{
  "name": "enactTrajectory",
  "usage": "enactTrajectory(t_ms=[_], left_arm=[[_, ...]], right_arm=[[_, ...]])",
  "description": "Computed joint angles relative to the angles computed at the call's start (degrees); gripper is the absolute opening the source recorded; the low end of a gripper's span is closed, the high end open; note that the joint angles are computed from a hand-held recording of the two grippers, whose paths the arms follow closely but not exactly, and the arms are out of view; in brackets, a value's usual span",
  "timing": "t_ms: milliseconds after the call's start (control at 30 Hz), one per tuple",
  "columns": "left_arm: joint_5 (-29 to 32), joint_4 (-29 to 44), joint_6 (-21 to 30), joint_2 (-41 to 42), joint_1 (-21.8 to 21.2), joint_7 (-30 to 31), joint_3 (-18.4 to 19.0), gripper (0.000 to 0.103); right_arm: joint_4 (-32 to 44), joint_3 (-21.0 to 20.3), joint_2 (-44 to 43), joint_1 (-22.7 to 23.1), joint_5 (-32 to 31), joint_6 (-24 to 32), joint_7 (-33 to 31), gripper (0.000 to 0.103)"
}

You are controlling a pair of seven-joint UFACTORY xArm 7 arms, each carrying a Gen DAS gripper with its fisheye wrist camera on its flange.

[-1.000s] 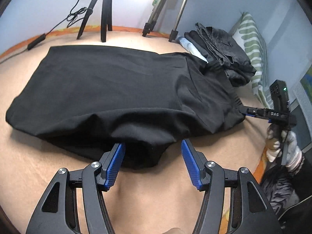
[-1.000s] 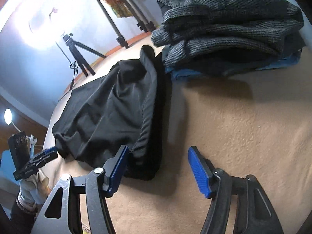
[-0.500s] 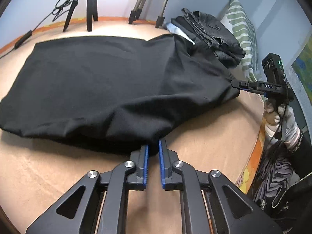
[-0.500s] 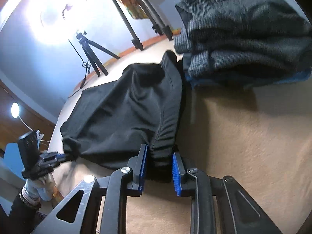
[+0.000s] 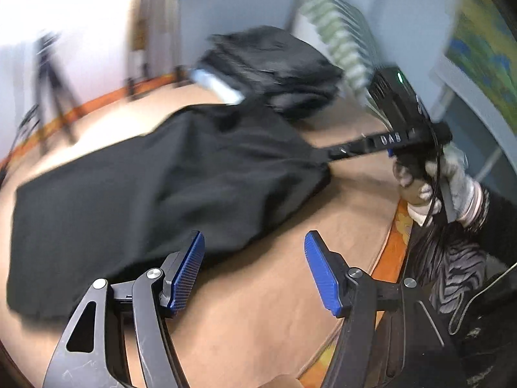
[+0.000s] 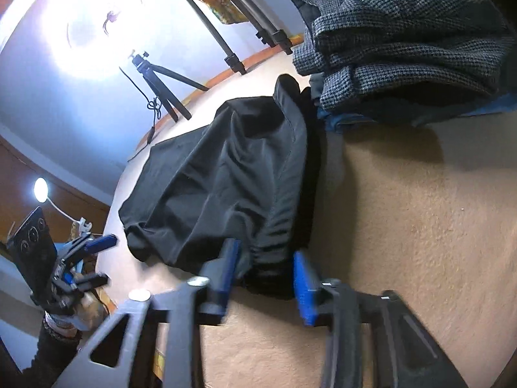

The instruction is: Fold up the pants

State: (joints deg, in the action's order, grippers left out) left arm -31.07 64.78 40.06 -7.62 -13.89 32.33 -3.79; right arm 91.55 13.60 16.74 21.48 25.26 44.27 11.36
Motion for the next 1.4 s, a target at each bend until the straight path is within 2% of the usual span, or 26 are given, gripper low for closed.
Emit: enactTrajectory(t_ms=[67,133,267,400,467,700,767,833,867,900,967,1167,1267,1333,1400], left_arm=[[1.76,2.47,-0.55,2.89,-1.19,1.20,-1.51,0.064],[5.66,5.88,-1.08,6.65,-2.42,0.87,-3.45,0.064],[13.15,11.78,-1.80,13.13,-4.75,-0.42,-6.06,0.064],[17.29,16.58,-0.76,18.19,-6.17,-2.25,-7.13,0.064],[22.45,18.34,-0.76,20.33,-7.45,-3.81,-6.83,0.064],[25.02,20.36,0.09,23.01,-6.95,-3.43,-6.94,0.064],[23.02,19.57,-0.77,23.02,-5.81,-1.30,-7.45,0.063],[20.23,18.39,-2.40,22.66,-4.63,0.88,-7.98,0.053],[19.97,17.94,-3.16,22.43,-4.47,0.60,-7.71,0.037],[18.85,18.22,-3.02,22.46,-4.23,0.66,-7.34,0.032],[11.80,18.99,-1.29,22.24,-1.36,2.22,-8.59,0.021],[-3.17,15.49,-2.49,18.00,1.91,6.40,-8.87,0.019],[-6.65,13.91,-2.96,16.55,1.91,7.76,-8.17,0.019],[-7.97,13.18,-3.38,15.92,1.60,8.45,-7.82,0.019],[-8.43,13.57,-3.59,16.11,1.00,8.35,-7.66,0.018]], right_arm=[[-0.58,-0.33,-0.89,-0.07,-0.64,-0.83,-0.30,0.045],[-1.38,-1.17,-2.09,-0.10,-2.53,-1.46,0.39,0.048],[-3.34,-2.07,-4.09,-1.61,-2.29,-3.11,1.06,0.048],[-4.25,-2.33,-5.18,-2.91,-1.47,-3.31,0.21,0.048],[-4.61,-2.40,-5.55,-3.40,-1.05,-3.21,-0.53,0.049],[-4.56,-2.79,-5.43,-4.50,-0.17,-2.19,-1.84,0.050],[-3.97,-2.71,-4.90,-5.04,1.13,-1.78,-2.44,0.050],[-2.98,-2.41,-3.98,-5.61,3.12,-1.43,-3.31,0.051],[-2.52,-2.27,-3.51,-5.74,3.81,-1.41,-3.65,0.053],[-1.79,-2.15,-2.86,-5.82,4.26,-1.32,-3.88,0.058],[-0.01,-1.92,-1.16,-5.61,4.50,-1.64,-3.70,0.059],[6.92,-0.90,5.18,-5.51,5.12,-2.57,-1.15,0.063],[11.06,0.01,8.80,-5.78,6.41,-2.26,0.15,0.065],[13.94,0.43,11.21,-5.61,6.33,-1.54,1.02,0.074],[16.21,0.76,13.22,-5.39,6.20,-0.72,2.14,0.076]])
